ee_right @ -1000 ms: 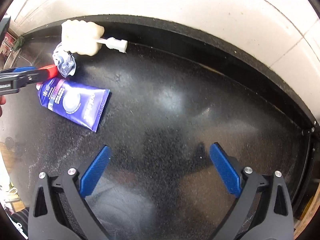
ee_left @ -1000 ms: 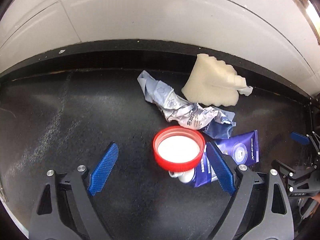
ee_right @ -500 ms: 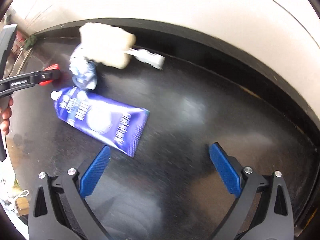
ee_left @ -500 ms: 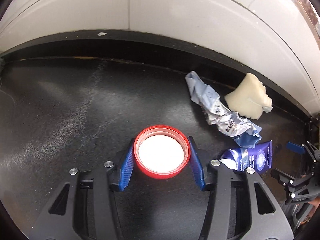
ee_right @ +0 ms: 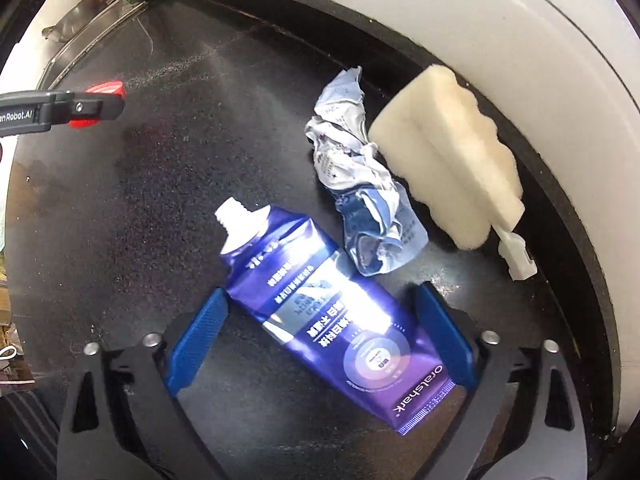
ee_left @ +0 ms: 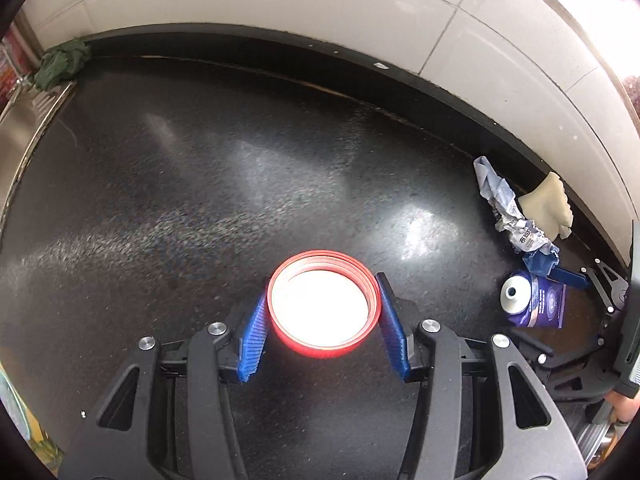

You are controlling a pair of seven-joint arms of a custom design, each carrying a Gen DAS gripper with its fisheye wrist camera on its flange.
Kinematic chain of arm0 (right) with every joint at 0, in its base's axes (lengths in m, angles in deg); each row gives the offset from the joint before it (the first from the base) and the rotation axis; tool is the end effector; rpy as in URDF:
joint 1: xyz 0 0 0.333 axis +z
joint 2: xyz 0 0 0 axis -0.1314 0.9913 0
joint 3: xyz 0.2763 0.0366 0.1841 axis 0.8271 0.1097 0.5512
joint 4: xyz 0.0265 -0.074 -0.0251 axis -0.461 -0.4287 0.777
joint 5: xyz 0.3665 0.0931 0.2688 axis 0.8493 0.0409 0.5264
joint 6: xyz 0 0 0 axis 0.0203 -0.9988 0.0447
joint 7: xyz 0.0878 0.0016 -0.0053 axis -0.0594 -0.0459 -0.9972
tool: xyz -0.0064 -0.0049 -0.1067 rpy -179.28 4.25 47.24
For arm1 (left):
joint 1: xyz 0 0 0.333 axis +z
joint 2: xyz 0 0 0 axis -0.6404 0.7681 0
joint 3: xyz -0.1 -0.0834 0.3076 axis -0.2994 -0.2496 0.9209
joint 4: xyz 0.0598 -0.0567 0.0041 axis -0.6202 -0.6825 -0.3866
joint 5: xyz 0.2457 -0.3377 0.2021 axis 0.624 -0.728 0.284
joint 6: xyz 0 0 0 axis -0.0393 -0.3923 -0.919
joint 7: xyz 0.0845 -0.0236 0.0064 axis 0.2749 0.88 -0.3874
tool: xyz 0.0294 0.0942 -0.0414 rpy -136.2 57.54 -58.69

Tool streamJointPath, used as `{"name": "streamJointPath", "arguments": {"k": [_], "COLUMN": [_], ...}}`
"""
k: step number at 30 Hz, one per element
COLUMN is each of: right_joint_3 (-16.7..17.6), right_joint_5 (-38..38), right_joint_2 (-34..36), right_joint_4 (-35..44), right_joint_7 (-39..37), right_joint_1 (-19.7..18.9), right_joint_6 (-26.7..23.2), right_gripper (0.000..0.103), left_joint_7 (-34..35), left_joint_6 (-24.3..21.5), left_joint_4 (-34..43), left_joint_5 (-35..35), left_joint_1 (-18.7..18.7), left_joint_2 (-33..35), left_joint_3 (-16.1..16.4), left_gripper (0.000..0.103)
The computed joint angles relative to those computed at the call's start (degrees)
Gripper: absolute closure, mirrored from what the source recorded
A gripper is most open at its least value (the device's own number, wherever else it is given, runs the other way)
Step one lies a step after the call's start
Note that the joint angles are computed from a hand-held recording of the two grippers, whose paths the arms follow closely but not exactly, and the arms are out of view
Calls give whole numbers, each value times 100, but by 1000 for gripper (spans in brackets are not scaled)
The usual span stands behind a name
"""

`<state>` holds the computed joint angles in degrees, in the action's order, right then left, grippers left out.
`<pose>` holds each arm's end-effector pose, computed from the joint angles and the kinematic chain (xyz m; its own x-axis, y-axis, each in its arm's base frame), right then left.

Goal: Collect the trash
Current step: 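Grasp the red bottle cap with the left tool while the right tool grasps the blue toothpaste tube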

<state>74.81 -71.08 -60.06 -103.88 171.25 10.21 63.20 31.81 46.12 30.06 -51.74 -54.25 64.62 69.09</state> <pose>0.5826 0.2520 0.5512 -0.1409 -0.9899 -0.0122 -0.9544 0.1391 -0.2643 0.7798 -0.3218 0.5629 -0.5981 -0.7903 0.1329 -0.7865 0.5470 -0.2867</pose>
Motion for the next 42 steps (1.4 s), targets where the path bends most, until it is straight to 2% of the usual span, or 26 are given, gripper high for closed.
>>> {"name": "streamJointPath", "arguments": {"k": [1, 3, 6, 8, 9, 10, 12, 14, 15, 17, 18, 19, 22, 26, 27, 29, 31, 32, 33, 38, 42], "right_joint_3": [14, 26, 40, 55, 90, 99, 112, 145, 176, 247, 300, 357, 443, 554, 539, 470, 447, 421, 420, 353, 388], "right_joint_5": [-3, 89, 97, 101, 22, 33, 114, 89, 74, -107, -221, -323, -373, -506, -463, -267, -226, -191, -296, -177, -512], "right_joint_2": [57, 119, 56, -211, -286, -392, -471, -712, -824, -941, -1020, -1106, -1243, -865, -837, -948, -853, -866, -898, -734, -713], "right_joint_4": [100, 206, 140, -120, -139, -195, -216, -457, -595, -753, -838, -913, -1124, -822, -830, -1068, -970, -953, -931, -577, -393], "right_joint_7": [53, 151, 498, 817, 1042, 1158, 1202, 1442, 1666, 1994, 2148, 2275, 2249, 1940, 1951, 2225, 2213, 2165, 2211, 2254, 2613], "right_joint_1": [11, 48, 96, 97, 86, 71, 44, 5, -32, -124, -149, -160, -97, 24, 63, 91, 100, 106, 81, 23, 1], "right_joint_6": [-79, -147, -200, -1, 28, 36, -39, 48, 129, 57, 20, -11, 80, -605, -650, -263, -337, -370, -356, -824, -715], "right_gripper": [38, 45, 49, 64, 77, 81, 82, 82, 76, 49, 29, 18, 10, 10, 9, 7, 8, 14, 52, 52, 52], "left_joint_7": [11, -9, 2, 49, 120, 137, 180, 192, 232, 229, 246, 265, 268, 285, 318, 370, 402, 405, 406, 429, 412], "left_joint_6": [57, 150, 326, 505, 581, 686, 768, 1050, 1050, 1028, 1019, 1033, 1045, 991, 989, 987, 991, 982, 963, 953, 971], "left_joint_4": [-188, -486, -933, -1351, -1714, -1877, -2136, -2677, -2877, -2955, -2982, -3020, -3099, -3158, -3179, -3207, -3226, -3230, -3230, -3241, -3182], "left_joint_5": [-36, -92, -169, -244, -310, -339, -402, -491, -535, -562, -567, -567, -556, -537, -544, -562, -543, -532, -527, -591, -619], "left_joint_1": [88, 219, 388, 504, 606, 627, 676, 675, 697, 676, 678, 685, 710, 720, 724, 734, 737, 738, 745, 793, 810], "left_joint_2": [-122, -327, -643, -939, -1196, -1292, -1477, -1785, -1941, -2090, -2119, -2141, -2189, -2215, -2235, -2275, -2308, -2317, -2322, -2365, -2367], "left_joint_3": [6, 13, 5, -11, -28, -30, -42, -78, -88, -80, -65, -47, 4, 18, 14, 12, 26, 34, 43, 58, 69], "left_gripper": [54, 54, 54, 54, 54, 54, 54, 54, 54, 54, 54, 54, 54, 54, 54, 54, 54, 54, 54, 54, 54]}}
